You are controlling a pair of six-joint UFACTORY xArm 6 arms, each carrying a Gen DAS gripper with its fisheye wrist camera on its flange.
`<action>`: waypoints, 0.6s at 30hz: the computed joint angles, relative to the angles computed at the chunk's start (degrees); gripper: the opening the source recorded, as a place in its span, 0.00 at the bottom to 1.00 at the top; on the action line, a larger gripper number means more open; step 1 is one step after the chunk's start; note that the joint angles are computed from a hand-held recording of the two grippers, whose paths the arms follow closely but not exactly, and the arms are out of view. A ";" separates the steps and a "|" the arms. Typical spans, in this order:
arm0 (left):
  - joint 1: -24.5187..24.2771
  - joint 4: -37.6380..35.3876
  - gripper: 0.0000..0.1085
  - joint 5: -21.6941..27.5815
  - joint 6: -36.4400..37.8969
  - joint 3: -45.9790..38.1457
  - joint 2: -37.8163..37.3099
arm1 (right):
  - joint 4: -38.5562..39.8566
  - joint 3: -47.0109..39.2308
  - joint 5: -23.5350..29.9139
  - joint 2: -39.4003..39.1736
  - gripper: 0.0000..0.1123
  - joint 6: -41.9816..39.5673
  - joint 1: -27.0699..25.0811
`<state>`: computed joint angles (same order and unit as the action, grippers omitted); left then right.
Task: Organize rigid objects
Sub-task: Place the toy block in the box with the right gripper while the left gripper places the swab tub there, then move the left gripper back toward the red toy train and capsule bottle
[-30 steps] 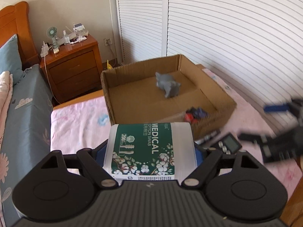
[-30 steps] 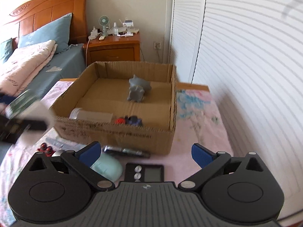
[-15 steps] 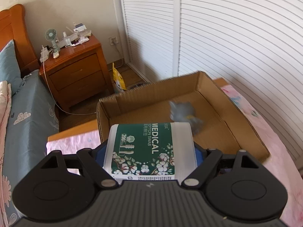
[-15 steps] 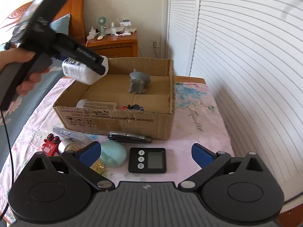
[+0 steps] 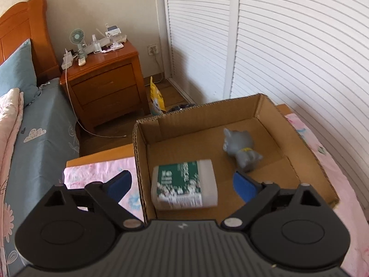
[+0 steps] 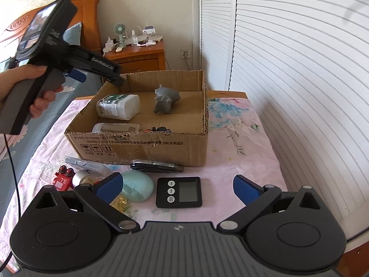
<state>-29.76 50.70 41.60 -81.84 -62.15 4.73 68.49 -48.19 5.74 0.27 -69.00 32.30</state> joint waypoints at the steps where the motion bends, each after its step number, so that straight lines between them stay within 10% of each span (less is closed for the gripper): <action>1: -0.31 -0.20 0.87 -0.27 -0.16 0.67 -0.75 | 0.67 0.12 0.11 -0.18 0.92 -0.54 0.10; 18: -11.62 4.42 0.93 8.78 -8.83 8.80 -11.41 | 10.29 3.83 2.24 -5.11 0.92 -9.24 -1.23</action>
<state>-41.38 55.12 50.38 -90.67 -53.35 -6.68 78.78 -44.36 7.98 -4.84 -78.25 31.07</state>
